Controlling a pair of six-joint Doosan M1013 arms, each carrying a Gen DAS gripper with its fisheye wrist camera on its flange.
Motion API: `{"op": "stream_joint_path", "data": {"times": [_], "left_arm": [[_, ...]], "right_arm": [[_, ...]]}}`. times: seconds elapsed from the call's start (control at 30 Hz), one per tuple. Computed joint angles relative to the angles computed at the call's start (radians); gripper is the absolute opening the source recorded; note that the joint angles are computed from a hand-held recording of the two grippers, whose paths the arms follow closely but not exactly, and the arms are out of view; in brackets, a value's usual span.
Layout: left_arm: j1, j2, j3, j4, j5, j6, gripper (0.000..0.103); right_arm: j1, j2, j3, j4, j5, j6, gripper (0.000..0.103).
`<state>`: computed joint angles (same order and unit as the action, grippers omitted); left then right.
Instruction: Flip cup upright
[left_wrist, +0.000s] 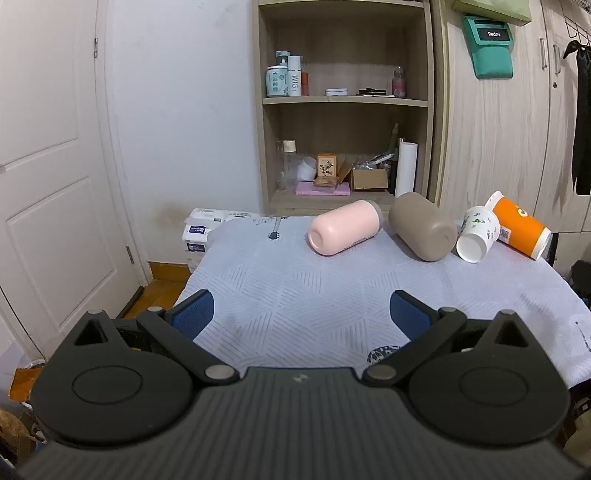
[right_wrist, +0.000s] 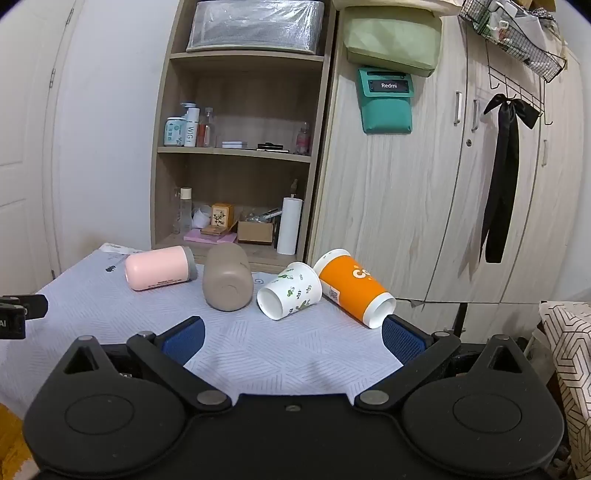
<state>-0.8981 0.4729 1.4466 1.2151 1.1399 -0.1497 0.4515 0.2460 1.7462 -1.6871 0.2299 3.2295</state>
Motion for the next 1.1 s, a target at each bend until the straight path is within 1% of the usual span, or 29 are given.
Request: {"op": "stream_joint_path", "data": {"times": [0.3,0.43,0.63,0.9,1.1], "left_arm": [[0.002,0.003,-0.006,-0.010,0.010,-0.003,0.103],[0.002,0.004,-0.005,-0.004,0.015,-0.013,0.103],[0.002,0.011,-0.010,0.001,0.020,-0.020,0.103],[0.004,0.013,-0.009,0.001,0.007,-0.037,0.103],[0.003,0.009,0.002,0.008,0.011,-0.051,0.103]], "right_arm": [[0.001,0.000,0.004,-0.026,0.009,0.028,0.103],[-0.003,0.001,0.001,0.004,0.003,0.014,0.103],[-0.004,0.001,0.003,-0.010,0.003,0.023,0.103],[-0.006,0.004,0.001,0.018,-0.004,-0.006,0.103],[-0.005,0.007,-0.001,0.025,-0.006,-0.010,0.103]]}}
